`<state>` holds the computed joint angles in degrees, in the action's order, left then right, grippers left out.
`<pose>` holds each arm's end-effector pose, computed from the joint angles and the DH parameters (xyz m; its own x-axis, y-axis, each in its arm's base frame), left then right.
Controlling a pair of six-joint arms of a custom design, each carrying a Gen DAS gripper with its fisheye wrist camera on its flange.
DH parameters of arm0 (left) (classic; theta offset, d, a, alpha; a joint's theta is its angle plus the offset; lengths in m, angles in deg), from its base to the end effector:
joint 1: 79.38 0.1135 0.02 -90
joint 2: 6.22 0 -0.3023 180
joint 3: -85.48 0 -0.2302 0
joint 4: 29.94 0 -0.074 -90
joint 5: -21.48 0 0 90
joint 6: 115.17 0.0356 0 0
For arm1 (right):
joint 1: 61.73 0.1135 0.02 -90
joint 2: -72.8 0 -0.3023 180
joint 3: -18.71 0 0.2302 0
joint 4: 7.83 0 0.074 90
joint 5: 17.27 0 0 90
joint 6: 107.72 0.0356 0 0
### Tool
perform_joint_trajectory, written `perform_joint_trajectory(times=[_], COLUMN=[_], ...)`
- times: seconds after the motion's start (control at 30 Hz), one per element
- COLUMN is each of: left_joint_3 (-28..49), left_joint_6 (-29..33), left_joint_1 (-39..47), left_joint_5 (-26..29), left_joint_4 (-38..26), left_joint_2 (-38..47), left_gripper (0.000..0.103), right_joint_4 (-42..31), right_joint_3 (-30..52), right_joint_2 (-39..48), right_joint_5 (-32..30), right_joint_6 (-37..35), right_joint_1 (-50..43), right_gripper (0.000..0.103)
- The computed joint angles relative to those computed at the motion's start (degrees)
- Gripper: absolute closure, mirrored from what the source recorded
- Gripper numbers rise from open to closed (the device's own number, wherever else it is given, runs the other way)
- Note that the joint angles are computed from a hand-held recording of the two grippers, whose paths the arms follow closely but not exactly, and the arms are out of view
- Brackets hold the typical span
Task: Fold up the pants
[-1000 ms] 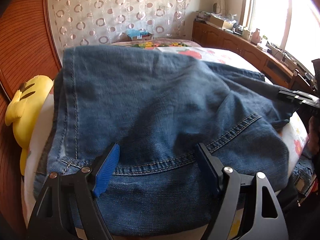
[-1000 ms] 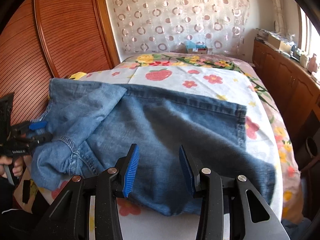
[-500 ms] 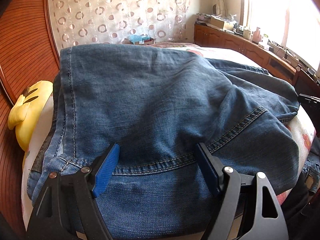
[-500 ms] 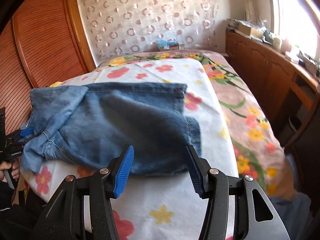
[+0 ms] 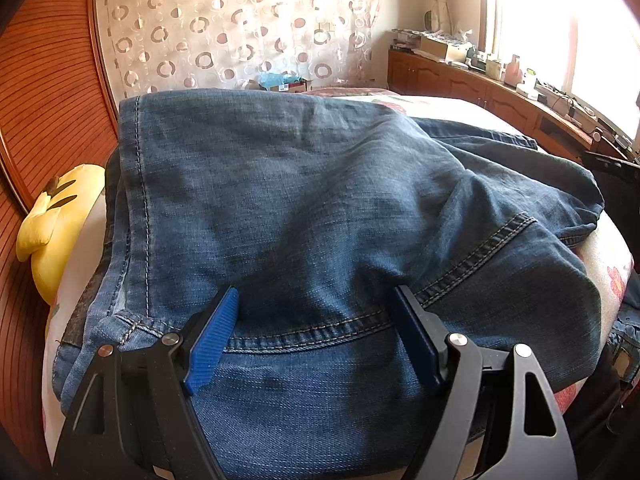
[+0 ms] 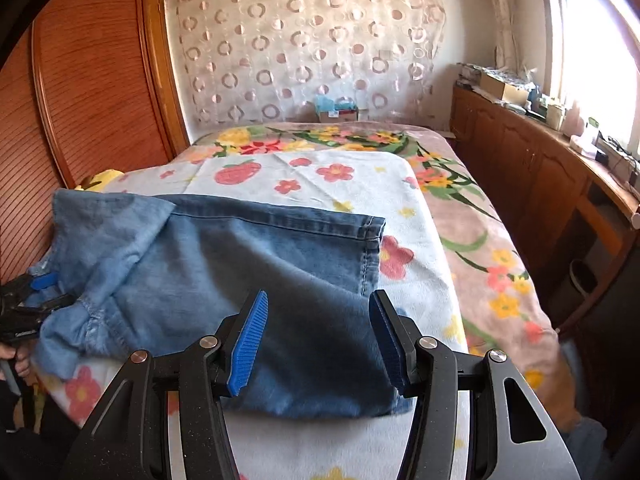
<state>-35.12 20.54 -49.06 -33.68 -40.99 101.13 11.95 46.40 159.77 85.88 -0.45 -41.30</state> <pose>0.2843 0.1427 0.1426 -0.6315 0.3113 -0.7102 0.4177 0.9082 0.0267 0.1954 0.0641 0.1484 -0.6213 0.0771 -0.7798 0.0095 0.9958 0.0909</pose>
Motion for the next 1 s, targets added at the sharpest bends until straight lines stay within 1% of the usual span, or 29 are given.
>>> perform_joint_trajectory(times=[0.03,0.13,0.27,0.37,0.43,0.57,0.63,0.67,0.7,0.73,0.77,0.8,0.9,0.93,1.0], left_joint_3=[0.0,-0.1,0.0,0.0,0.0,0.2,1.2,1.8,2.1,2.0,1.6,1.0,-0.2,-0.3,0.0], left_joint_6=[0.0,-0.2,-0.3,-0.3,-0.2,-0.1,1.3,2.0,2.9,3.4,3.9,3.9,4.7,4.5,4.4], left_joint_1=[0.0,-0.1,-0.2,-0.2,-0.1,0.3,0.8,1.0,0.9,0.6,0.1,-0.4,-0.7,-0.6,-0.6], left_joint_5=[0.0,-0.1,0.0,0.0,0.1,1.2,3.1,4.2,5.1,5.0,4.3,2.9,2.0,2.2,2.3], left_joint_4=[0.0,0.1,0.1,0.1,0.1,-0.8,-4.3,-6.3,-8.1,-8.6,-8.3,-7.1,-4.9,-4.9,-5.4], left_joint_2=[0.0,0.0,-0.1,0.0,0.0,-0.3,-0.9,-1.1,-1.5,-1.8,-1.9,-1.9,-1.5,-1.5,-1.5], left_gripper=[0.025,0.024,0.024,0.024,0.024,0.025,0.025,0.025,0.024,0.024,0.024,0.024,0.024,0.024,0.024], right_joint_4=[0.0,1.1,0.5,-0.9,-3.3,-10.7,-14.2,-15.2,-16.0,-16.9,-16.8,-15.9,-12.8,-12.7,-16.2], right_joint_3=[0.9,4.5,13.2,21.2,27.6,40.9,46.1,47.8,49.0,50.2,50.7,51.0,50.0,50.5,53.6], right_joint_2=[0.6,3.3,10.2,17.4,22.7,32.7,36.2,37.4,38.2,38.5,38.5,38.3,35.8,35.4,35.9], right_joint_5=[-1.2,-2.0,-5.7,-10.0,-12.5,-17.0,-18.7,-19.7,-21.6,-23.5,-24.4,-25.0,-25.2,-24.3,-20.9], right_joint_6=[0.0,-1.7,-3.4,-4.6,-5.0,-5.0,-5.0,-4.9,-4.9,-5.0,-5.1,-5.4,-6.8,-7.7,-9.3], right_joint_1=[-0.2,0.3,2.5,4.5,5.6,5.2,4.3,3.9,3.2,2.5,2.0,1.8,1.1,1.4,2.6], right_gripper=[0.048,0.048,0.048,0.048,0.048,0.048,0.048,0.050,0.056,0.072,0.094,0.098,0.100,0.100,0.100])
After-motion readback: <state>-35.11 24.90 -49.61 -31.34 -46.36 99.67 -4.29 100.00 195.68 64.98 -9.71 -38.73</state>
